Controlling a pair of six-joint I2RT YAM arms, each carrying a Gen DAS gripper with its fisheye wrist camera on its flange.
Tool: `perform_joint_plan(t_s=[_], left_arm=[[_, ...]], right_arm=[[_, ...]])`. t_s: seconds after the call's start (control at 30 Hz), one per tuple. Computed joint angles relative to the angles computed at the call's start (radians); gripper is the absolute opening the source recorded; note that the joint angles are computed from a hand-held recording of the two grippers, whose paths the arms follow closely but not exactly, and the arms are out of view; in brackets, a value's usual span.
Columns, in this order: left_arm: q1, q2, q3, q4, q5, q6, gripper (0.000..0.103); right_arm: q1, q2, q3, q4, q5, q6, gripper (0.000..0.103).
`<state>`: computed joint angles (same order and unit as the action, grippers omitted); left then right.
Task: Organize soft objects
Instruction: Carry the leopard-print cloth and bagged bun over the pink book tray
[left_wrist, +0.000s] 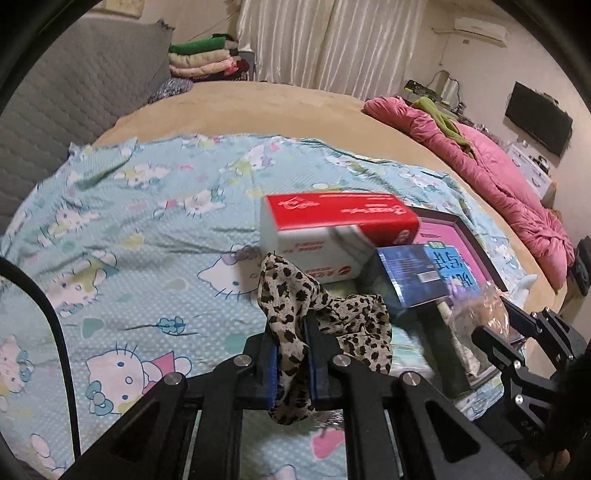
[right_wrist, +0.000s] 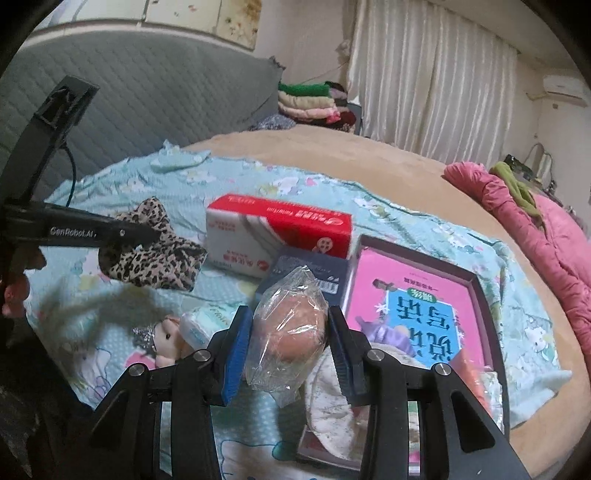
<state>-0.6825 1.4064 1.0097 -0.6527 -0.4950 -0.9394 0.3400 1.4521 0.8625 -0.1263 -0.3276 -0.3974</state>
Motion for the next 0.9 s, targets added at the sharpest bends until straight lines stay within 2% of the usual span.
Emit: perform_joint_plan(t_s=[0.33, 0.67, 0.9], left_arm=[[-0.088, 0.091, 0.214, -0.168, -0.083, -0.024, 0.012], [-0.144, 0.203, 0.405, -0.258, -0.126, -0.003, 0.012], [-0.159, 0.306, 0.547, -0.282, -0.107, 0.039, 0.012]], right_arm=[[-0.124, -0.030, 0.028, -0.017, -0.110, 0.080, 0.043], [-0.255, -0.050, 0.051, -0.006, -0.206, 0.142, 0.043], [-0.361, -0.044, 0.068, 0.019, -0.255, 0.197, 0.043]])
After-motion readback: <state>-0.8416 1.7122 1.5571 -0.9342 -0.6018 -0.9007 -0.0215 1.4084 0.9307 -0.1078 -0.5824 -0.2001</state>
